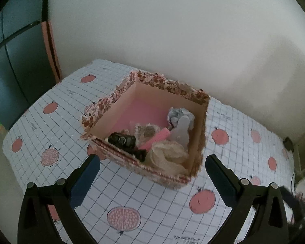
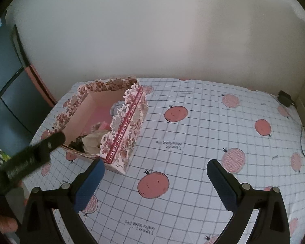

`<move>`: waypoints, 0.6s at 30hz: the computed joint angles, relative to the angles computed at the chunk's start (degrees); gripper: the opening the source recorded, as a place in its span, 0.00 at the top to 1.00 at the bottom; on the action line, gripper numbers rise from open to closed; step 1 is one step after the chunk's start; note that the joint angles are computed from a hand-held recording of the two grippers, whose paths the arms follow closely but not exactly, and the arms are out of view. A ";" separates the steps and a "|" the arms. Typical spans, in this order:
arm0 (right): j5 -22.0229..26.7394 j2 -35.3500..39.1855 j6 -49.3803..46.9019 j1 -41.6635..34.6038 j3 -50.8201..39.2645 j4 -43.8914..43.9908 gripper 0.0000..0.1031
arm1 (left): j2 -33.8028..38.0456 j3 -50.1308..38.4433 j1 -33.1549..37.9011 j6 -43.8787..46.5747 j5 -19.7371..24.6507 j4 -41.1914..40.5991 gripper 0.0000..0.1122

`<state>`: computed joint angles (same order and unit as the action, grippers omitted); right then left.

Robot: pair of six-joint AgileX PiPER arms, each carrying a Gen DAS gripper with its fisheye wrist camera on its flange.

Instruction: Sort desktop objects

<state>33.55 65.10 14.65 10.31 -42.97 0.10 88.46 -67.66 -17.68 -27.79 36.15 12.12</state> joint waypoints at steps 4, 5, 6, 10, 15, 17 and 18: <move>4.87 -3.77 -0.36 -0.93 -0.81 0.30 0.01 | -2.86 2.23 -1.48 2.97 2.00 -1.22 0.08; 6.23 -4.58 -0.02 -0.87 -1.20 -0.11 0.01 | -3.54 2.64 -2.24 2.38 2.64 -0.08 0.08; 7.45 -5.43 0.57 -0.63 -1.51 -0.64 0.01 | -4.10 2.89 -3.17 1.60 3.30 1.20 0.08; 11.75 -8.44 1.20 -0.44 -2.77 -1.05 0.01 | -7.36 3.42 -6.30 0.96 6.87 3.72 0.08; 17.40 -12.97 3.11 0.52 -4.48 -2.96 0.01 | -10.30 2.36 -8.38 1.32 10.59 3.96 0.08; 19.10 -14.26 3.69 0.95 -5.23 -3.52 0.01 | -11.69 1.94 -9.48 0.81 12.20 4.63 0.08; 19.89 -14.87 4.10 1.23 -5.66 -3.96 0.01 | -12.15 1.80 -9.93 0.51 12.71 4.90 0.08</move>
